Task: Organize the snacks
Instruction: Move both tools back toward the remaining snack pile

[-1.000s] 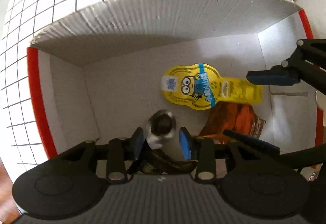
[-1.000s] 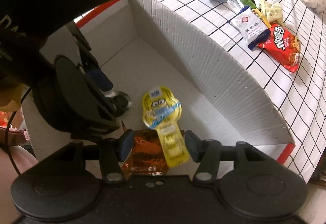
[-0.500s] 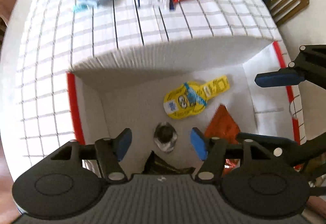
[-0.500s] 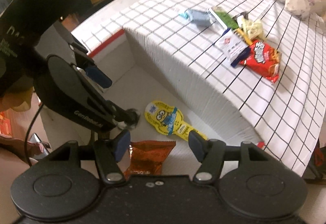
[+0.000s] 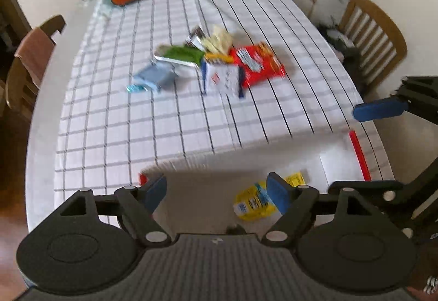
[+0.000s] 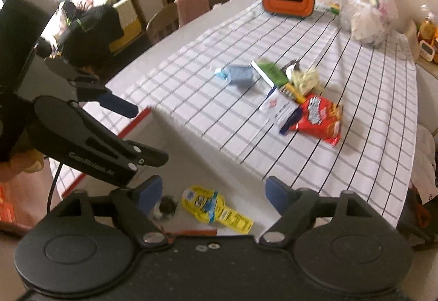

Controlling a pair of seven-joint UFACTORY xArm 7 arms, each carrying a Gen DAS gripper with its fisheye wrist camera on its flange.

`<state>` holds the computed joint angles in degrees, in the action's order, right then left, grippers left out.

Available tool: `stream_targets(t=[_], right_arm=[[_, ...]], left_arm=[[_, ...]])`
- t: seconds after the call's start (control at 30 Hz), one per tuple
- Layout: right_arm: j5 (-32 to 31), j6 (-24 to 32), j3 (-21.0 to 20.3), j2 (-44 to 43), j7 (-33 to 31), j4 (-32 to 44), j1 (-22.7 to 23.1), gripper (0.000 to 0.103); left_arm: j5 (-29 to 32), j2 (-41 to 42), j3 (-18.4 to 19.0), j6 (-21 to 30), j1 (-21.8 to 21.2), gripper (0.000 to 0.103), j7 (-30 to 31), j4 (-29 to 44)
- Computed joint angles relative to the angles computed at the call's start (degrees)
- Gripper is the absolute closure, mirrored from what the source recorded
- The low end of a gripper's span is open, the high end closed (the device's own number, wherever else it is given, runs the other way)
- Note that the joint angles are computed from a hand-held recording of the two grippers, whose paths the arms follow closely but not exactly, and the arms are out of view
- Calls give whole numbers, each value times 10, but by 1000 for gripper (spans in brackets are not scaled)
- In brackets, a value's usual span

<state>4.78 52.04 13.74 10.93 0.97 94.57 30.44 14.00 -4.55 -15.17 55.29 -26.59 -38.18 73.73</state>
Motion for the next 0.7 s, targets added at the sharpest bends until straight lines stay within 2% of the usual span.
stream_targets(t=[0.23, 0.33, 0.5, 0.7], right_arm=[[-19, -23, -10, 18, 25, 28, -2, 12], [-35, -27, -17, 33, 45, 48, -1, 6], [-61, -30, -29, 64, 69, 86, -2, 5], [-86, -13, -43, 120, 67, 152, -2, 5]], left_arm=[[35, -2, 7, -17, 16, 21, -23, 8], [53, 5, 11, -22, 23, 20, -33, 20], [73, 31, 22, -24, 33, 20, -37, 52], [71, 83, 44, -5, 39, 20, -41, 114]])
